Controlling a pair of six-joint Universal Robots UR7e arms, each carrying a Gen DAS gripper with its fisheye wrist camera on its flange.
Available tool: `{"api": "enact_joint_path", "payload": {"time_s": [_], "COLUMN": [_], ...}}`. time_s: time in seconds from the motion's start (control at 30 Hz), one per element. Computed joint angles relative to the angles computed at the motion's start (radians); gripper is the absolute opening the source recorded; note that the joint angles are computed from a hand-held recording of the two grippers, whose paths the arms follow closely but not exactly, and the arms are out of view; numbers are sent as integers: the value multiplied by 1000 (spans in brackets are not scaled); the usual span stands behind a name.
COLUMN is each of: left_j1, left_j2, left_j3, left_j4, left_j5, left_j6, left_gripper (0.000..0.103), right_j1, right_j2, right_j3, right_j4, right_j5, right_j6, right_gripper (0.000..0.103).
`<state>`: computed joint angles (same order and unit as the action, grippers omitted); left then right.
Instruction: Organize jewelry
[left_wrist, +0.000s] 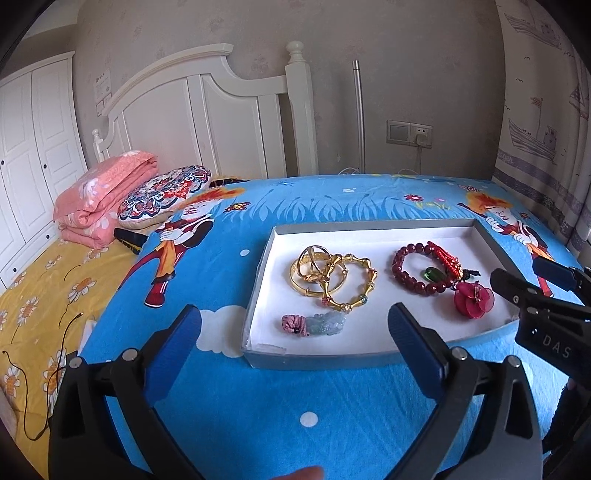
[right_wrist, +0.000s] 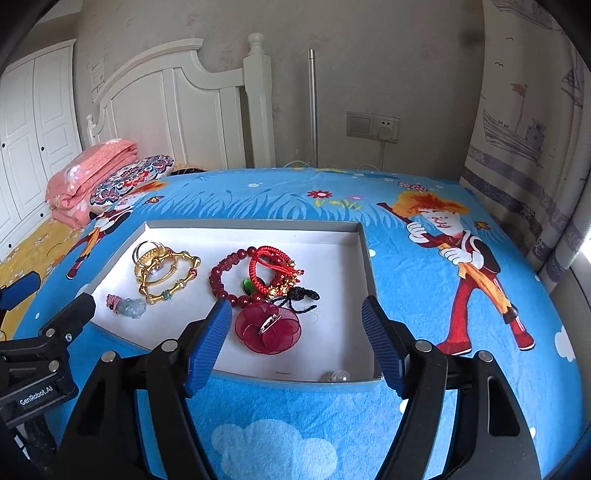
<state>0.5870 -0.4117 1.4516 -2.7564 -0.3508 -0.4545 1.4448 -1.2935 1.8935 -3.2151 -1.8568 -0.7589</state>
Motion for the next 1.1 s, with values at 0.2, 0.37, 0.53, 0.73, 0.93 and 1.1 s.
{"api": "enact_joint_path", "payload": {"time_s": [0.2, 0.37, 0.53, 0.73, 0.93, 1.1], "left_j1": [9, 13, 16, 17, 16, 18], "left_j2": [9, 23, 22, 21, 13, 12], "left_j3": [-52, -81, -79, -72, -67, -66], "left_j4": [21, 37, 86, 60, 74, 91], "left_j5": [1, 28, 47, 34, 19, 12], "left_j6": [5, 10, -40, -24, -32, -47], "left_gripper": [98, 98, 98, 98, 98, 98], "right_j1": [12, 16, 13, 13, 22, 26], "right_j2": [2, 9, 9, 5, 5, 9], "right_j3": [2, 3, 4, 6, 7, 4], "right_j4": [-31, -54, -66, -59, -50, -48], "right_j5": [0, -1, -4, -13, -32, -51], "right_j6": [-25, -37, -31, -26, -36, -42], "right_gripper": [75, 76, 79, 81, 83, 84]}}
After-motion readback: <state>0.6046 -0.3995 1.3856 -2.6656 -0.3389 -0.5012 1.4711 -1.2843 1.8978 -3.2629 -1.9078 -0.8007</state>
